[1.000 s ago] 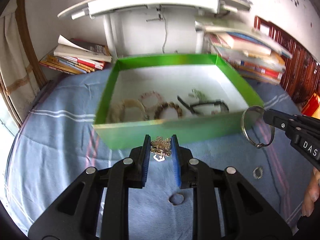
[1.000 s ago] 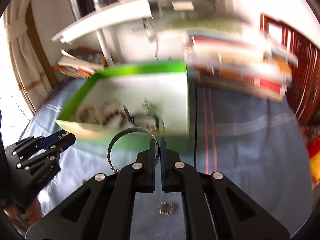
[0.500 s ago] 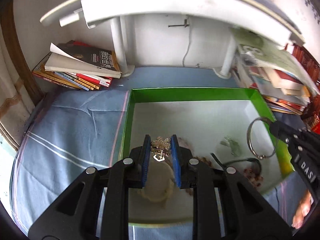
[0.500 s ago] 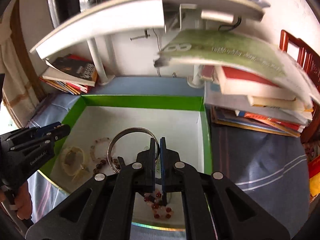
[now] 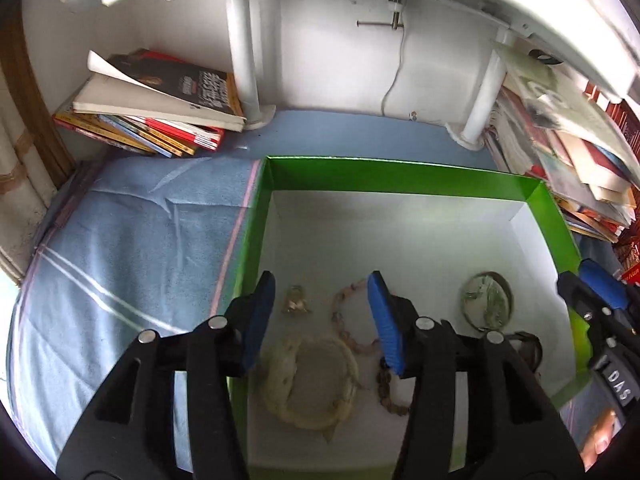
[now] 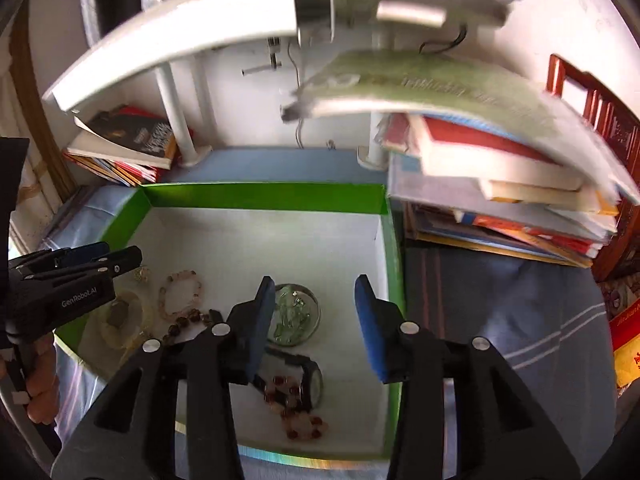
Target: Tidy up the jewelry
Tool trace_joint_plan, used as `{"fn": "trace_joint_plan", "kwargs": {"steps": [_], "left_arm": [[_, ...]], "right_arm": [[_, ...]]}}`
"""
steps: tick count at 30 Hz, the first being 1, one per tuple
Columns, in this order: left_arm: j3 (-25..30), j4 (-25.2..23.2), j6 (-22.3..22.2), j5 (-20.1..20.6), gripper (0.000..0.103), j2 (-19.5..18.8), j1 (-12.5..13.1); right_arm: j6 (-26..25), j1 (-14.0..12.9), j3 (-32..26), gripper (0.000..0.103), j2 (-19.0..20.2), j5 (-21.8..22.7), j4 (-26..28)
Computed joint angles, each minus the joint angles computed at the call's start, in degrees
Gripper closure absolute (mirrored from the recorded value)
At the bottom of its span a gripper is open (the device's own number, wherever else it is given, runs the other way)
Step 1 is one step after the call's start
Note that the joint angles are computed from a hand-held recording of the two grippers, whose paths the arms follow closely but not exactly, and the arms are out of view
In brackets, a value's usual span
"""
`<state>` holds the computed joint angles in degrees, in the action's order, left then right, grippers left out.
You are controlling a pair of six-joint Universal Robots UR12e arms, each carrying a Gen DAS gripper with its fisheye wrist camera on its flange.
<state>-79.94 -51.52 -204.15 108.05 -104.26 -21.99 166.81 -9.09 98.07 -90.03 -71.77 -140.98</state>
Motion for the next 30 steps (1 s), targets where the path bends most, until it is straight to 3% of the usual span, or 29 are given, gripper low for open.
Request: {"fn": "trace_joint_plan", "kwargs": {"steps": [4, 7, 10, 12, 14, 17, 20, 26, 30], "left_arm": [[-4.38, 4.72, 3.06, 2.82, 0.042, 3.76, -1.96], [-8.15, 5.20, 4.55, 2.67, 0.041, 6.40, -3.60], [-11.45, 4.65, 5.95, -0.41, 0.040, 8.17, -4.63], [-12.85, 3.59, 6.86, -2.18, 0.040, 8.90, -5.25], [-14.11, 4.30, 6.80, -3.00, 0.040, 9.65, -5.67], [-15.50, 4.95, 6.71, -4.45, 0.040, 10.38, -6.02], [-16.40, 4.24, 6.35, -5.11, 0.040, 10.70, -6.45], [-18.18, 3.50, 6.09, -7.29, 0.040, 11.68, -6.40], [-18.64, 3.79, 6.25, -8.40, 0.040, 11.75, -6.61]], "right_arm": [[-4.47, -2.80, 3.82, 0.061, -5.14, 1.24, 1.25], [-9.13, -5.30, 6.18, 0.061, -8.18, 2.36, 8.90], [-14.07, -7.38, 8.15, 0.061, -10.38, 3.61, 18.05], [-15.60, -7.92, 9.48, 0.061, -11.78, 2.83, 21.08], [-16.23, -7.70, 10.27, 0.063, -12.47, 1.73, 22.00], [-17.28, -6.49, 10.76, 0.082, -12.41, -0.54, 22.46], [-16.74, -5.57, 11.43, 0.087, -12.43, -1.01, 20.99], [-17.31, -3.05, 11.45, 0.090, -11.51, 0.37, 18.65], [-14.43, -2.01, 11.08, 0.090, -9.97, 3.60, 16.56]]}}
